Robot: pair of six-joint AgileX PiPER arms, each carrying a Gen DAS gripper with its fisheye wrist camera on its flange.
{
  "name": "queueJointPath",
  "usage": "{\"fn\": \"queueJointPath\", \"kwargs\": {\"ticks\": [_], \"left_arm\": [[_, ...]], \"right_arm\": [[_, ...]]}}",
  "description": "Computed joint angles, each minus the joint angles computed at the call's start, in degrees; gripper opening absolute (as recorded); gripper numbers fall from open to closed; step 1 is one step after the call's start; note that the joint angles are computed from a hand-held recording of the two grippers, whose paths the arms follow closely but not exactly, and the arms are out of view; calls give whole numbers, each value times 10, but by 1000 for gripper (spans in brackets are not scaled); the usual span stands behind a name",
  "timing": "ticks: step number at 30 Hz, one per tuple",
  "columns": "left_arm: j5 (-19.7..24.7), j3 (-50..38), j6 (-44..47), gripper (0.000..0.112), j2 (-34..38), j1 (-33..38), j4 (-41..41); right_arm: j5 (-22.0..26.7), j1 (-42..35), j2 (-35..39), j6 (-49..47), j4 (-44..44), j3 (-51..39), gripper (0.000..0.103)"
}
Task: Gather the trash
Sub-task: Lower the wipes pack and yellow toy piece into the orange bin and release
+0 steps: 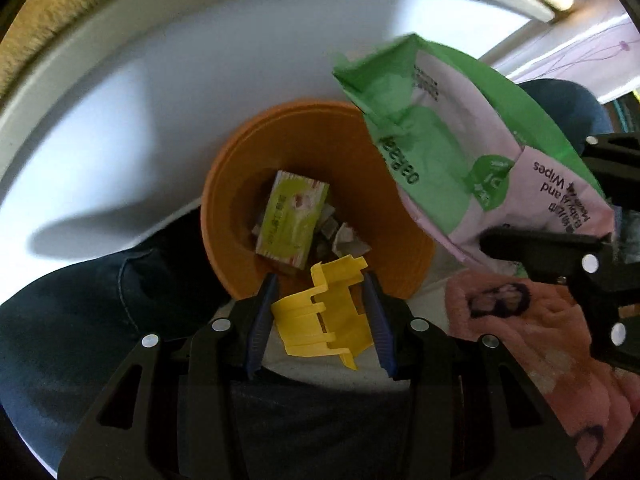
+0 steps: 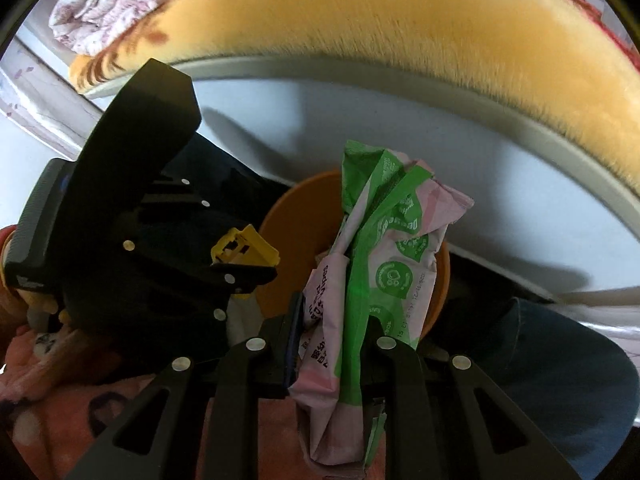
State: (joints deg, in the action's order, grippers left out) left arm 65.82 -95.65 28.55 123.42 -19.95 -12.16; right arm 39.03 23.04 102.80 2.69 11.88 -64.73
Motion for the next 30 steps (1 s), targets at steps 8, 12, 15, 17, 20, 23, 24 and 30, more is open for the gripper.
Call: {"fn": "queueJointPath", "kwargs": {"ticks": [8,12,15,17,20,23,24,30], "left_arm": [[-9,-15,-43,72,23,0,20],[-12,-17,-54,78,22,8,24],[-14,-15,-57,78,19,11,24],[-20,-7,-56,78,12,11,26],[-26,-3,-56,78,2,8,30],[-33,-1,-55,78,-3,5,34],[-36,1,-55,78,-6,4,37],[-55,22,-44,78,-46,6,39]], "right_arm": [[-19,-23,-1,15,0,5,52],[-17,-33,-6,31,-13,0,56],[-20,-36,-16,38,-17,8,58],[-18,-40,-21,39,-17,10,58],[-26,-42,-35,43,-23,26,59],[-22,-43,-46,41,-24,29,60],[-20,-40,-48,45,-26,27,60],[-28,-39,-74,49,-41,23,60]]}}
